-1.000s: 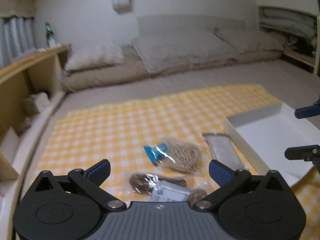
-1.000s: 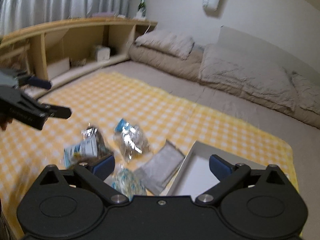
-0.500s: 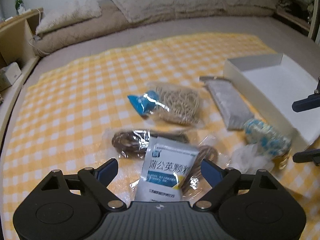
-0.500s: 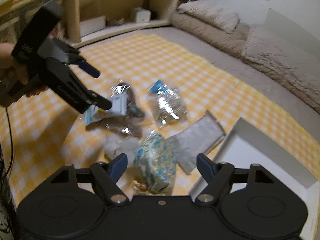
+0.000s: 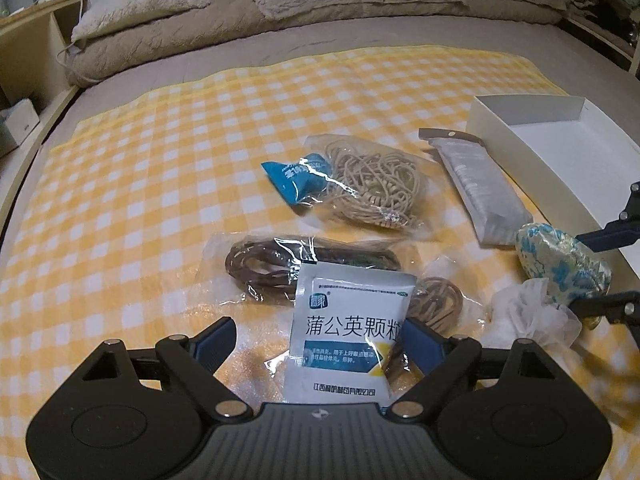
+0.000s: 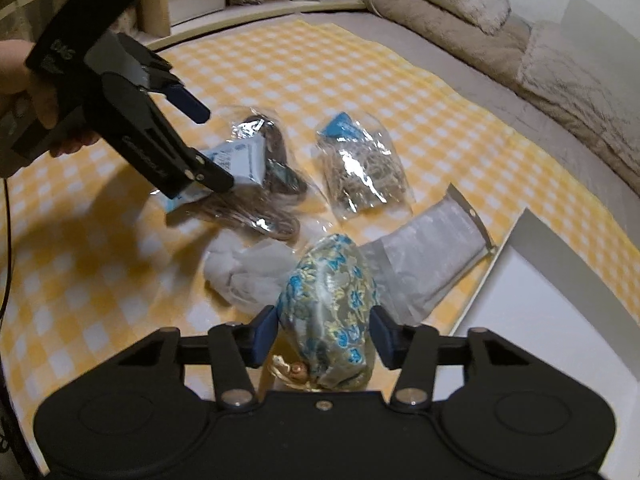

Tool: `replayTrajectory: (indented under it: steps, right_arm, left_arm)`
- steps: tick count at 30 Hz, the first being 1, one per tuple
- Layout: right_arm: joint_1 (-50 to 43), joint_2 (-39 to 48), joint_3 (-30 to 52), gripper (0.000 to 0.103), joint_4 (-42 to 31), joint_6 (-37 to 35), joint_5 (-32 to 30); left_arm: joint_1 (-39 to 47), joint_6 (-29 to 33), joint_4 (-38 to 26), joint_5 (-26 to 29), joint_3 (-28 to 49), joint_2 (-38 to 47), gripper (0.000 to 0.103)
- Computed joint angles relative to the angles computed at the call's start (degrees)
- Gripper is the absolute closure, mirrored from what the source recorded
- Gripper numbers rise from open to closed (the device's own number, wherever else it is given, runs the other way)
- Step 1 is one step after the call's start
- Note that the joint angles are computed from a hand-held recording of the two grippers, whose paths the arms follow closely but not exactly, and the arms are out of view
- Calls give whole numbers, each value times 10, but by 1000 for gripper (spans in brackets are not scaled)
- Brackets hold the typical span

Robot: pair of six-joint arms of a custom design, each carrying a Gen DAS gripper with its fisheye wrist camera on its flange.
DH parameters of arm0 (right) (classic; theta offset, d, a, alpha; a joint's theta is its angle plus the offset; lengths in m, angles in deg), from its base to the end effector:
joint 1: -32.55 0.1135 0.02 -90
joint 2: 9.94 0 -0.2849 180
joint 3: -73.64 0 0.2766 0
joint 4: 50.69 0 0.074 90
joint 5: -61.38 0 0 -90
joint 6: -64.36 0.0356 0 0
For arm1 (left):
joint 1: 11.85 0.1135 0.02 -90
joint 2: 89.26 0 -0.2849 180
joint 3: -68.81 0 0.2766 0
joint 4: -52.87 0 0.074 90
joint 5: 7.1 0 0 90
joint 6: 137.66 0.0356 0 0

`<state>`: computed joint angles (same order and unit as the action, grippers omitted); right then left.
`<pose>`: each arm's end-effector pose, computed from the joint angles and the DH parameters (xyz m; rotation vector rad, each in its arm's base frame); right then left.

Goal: Organize soft objects
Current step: 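Grasp the white sachet with the left tool while the right tool grasps the blue-floral pouch, then carry both items into the white box and open both tools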

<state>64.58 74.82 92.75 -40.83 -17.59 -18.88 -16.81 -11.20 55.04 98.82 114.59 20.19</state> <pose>0.1468 0.0847 0.0550 -0.4596 2.4827 0.0641 0.2873 -0.0347 0.0391 1.0002 2.3859 -0.1697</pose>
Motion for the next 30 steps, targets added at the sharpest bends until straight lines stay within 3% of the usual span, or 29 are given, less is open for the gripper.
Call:
replayTrajectory:
  steps: [3, 8, 12, 19, 25, 30]
  right_arm:
    - [-14, -5, -4, 64, 3, -1, -7]
    - [-17, -36, -8, 78, -16, 2, -4]
    - [-15, -77, -10, 85, -48, 15, 3]
    - [-13, -141, -18, 87, -90, 25, 11]
    - [-18, -199, -31, 88, -115, 33, 19]
    - [-38, -308, -41, 88, -182, 37, 13]
  left_arm:
    - [-2, -1, -6, -5, 7, 7, 15]
    - [-4, -10, -39, -5, 16, 5, 25]
    - [-8, -20, -65, -10, 22, 2, 41]
    - [-6, -38, -54, -18, -2, -25, 52]
    - [-2, -65, -42, -12, -27, -68, 54]
    - [-9, -108, -33, 9, -54, -126, 55]
